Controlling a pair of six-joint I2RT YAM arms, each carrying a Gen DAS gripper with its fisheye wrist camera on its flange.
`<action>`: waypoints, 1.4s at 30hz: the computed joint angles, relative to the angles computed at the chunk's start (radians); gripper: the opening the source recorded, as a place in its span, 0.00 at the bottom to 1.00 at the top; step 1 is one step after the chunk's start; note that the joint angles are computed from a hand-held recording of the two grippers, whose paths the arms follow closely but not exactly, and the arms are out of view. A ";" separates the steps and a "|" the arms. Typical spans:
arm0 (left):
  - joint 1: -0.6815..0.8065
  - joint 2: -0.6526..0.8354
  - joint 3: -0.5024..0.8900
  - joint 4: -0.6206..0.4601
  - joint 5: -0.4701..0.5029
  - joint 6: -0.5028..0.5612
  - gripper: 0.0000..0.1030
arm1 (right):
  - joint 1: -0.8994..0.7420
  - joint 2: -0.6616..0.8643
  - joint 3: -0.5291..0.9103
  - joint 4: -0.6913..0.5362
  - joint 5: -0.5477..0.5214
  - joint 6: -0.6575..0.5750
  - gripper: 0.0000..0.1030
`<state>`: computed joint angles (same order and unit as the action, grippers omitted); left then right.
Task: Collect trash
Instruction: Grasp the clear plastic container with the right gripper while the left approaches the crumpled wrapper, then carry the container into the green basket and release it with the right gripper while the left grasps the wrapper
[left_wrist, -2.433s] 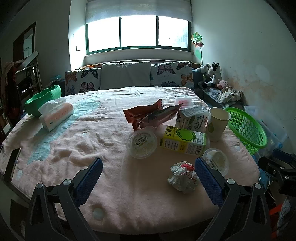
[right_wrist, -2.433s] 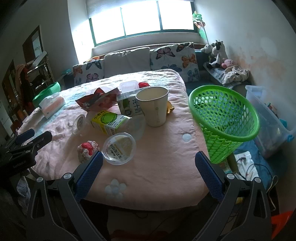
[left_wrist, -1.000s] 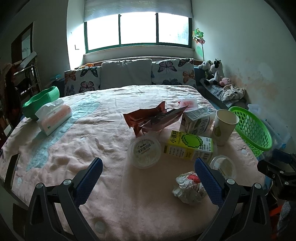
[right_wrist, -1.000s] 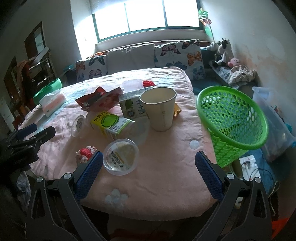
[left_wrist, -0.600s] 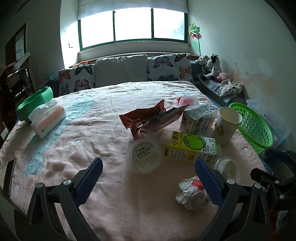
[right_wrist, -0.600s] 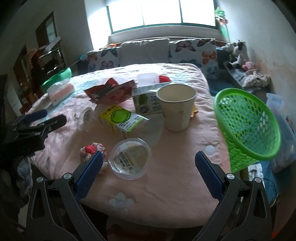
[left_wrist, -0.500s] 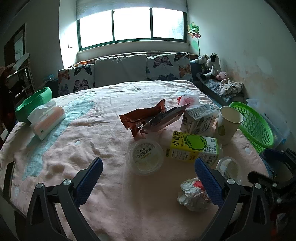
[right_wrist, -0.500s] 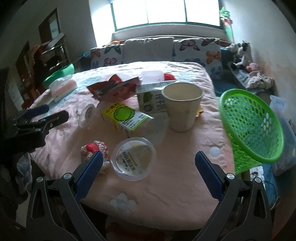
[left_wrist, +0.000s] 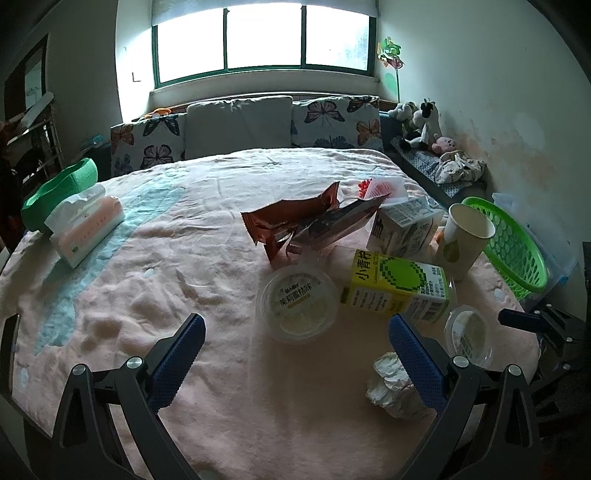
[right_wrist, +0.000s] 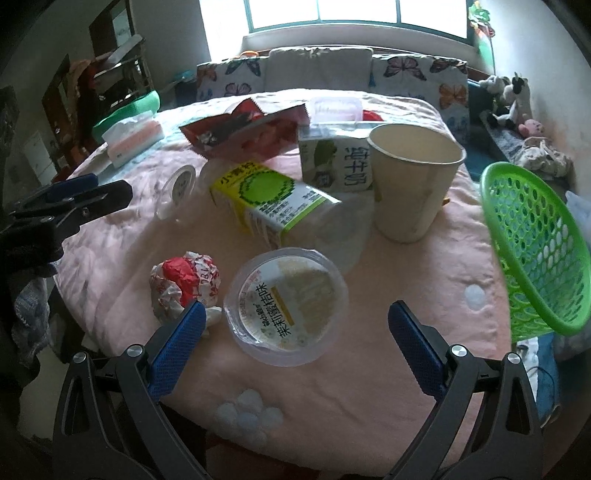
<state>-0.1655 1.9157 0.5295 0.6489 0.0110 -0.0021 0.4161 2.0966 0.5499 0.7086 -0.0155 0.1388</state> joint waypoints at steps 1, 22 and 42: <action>0.003 0.005 0.002 -0.002 0.008 0.001 0.94 | 0.001 0.008 0.007 -0.001 0.000 -0.001 0.95; -0.073 0.053 -0.022 0.009 0.160 0.072 0.92 | -0.075 -0.010 -0.030 0.048 -0.069 -0.002 0.68; -0.123 0.170 0.098 -0.088 0.208 0.075 0.61 | -0.431 -0.131 -0.066 0.015 -0.163 -0.062 0.69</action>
